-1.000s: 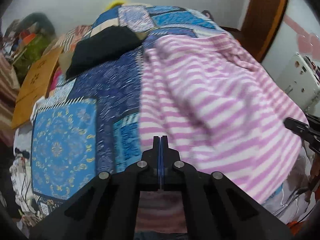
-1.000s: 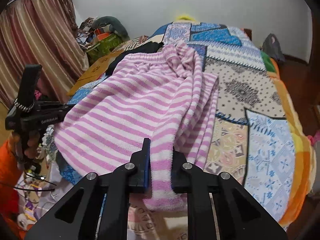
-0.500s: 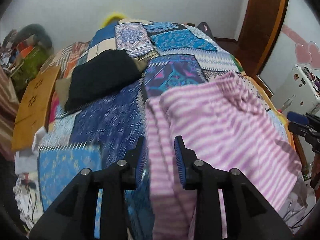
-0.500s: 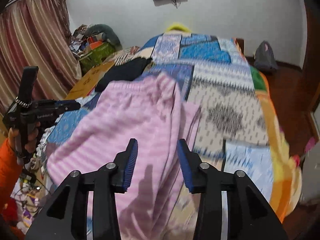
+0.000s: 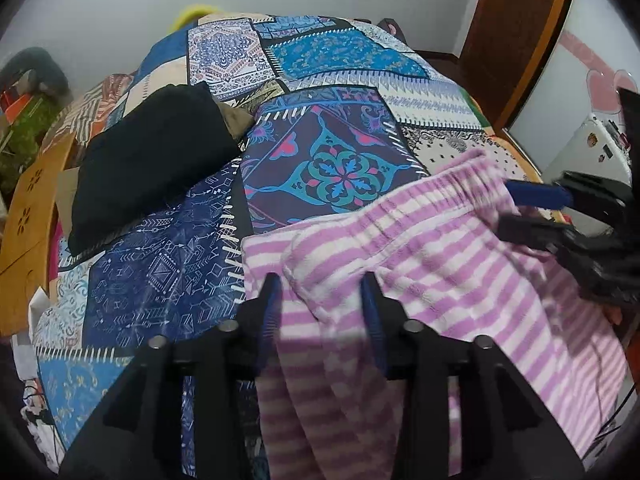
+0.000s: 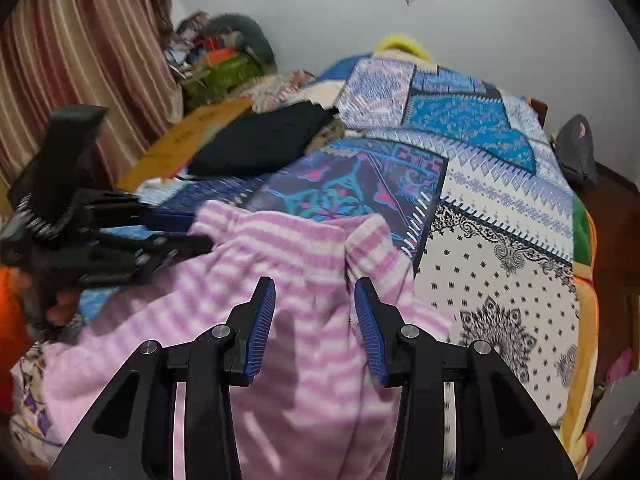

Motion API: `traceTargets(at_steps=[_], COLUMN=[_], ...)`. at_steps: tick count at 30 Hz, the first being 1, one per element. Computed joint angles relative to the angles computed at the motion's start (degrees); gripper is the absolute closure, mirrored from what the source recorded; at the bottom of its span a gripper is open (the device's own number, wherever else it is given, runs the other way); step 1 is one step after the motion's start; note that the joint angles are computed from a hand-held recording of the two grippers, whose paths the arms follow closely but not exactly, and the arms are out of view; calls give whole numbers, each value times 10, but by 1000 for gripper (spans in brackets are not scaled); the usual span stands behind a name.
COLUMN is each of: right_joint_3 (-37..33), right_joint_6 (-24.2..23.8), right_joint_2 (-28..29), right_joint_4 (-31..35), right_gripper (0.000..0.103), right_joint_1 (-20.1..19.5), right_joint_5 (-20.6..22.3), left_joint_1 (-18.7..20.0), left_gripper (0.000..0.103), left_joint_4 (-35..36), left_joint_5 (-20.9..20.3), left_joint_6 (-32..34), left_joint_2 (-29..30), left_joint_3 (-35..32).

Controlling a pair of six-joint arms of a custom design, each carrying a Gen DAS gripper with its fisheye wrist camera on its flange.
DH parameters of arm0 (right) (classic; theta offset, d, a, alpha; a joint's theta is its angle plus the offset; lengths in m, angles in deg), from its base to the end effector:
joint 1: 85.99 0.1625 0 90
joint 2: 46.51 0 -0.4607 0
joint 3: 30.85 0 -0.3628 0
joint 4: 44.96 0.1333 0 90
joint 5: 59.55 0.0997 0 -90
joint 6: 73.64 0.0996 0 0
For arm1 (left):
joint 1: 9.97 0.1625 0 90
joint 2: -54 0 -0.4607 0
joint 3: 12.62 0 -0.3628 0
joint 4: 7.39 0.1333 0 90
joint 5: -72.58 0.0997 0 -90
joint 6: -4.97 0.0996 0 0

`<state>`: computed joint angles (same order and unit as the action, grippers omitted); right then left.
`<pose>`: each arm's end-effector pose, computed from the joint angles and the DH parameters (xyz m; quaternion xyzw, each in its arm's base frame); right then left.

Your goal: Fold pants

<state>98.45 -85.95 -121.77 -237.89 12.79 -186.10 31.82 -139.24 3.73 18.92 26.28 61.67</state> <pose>0.1427 -0.4395 0.3369 0.0306 -0.8736 0.3840 0.2974 -0.4456 -0.6253 0.0125 0.5135 0.8373 -0.0153 0.1872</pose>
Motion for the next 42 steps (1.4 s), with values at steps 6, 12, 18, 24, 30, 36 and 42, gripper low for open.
traceTargets(at_steps=[6, 12, 18, 24, 30, 36, 42], right_joint_3=[-6, 12, -5, 8, 26, 59, 98], right_joint_6=[-4, -48, -75, -28, -12, 17, 68], right_joint_2=[4, 2, 14, 4, -26, -44, -30], right_joint_4=[-8, -112, -120, -71, -71, -70, -38], right_gripper=[93, 95, 95, 93, 88, 71, 69], right_joint_1=[-28, 4, 8, -16, 23, 69, 67], right_joint_5=[31, 16, -33, -46, -88, -88, -59], left_joint_1=[11, -5, -23, -10, -8, -5, -18], left_gripper=[67, 87, 85, 62, 57, 57, 57], left_joint_4=[20, -29, -37, 42, 9, 43, -6], left_joint_5=[-27, -16, 38, 38, 45, 0, 70], left_joint_6=[-16, 14, 42, 13, 11, 16, 44], left_joint_2=[12, 6, 34, 48, -8, -55, -45], left_joint_3=[-32, -18, -40, -89, -46, 9, 70])
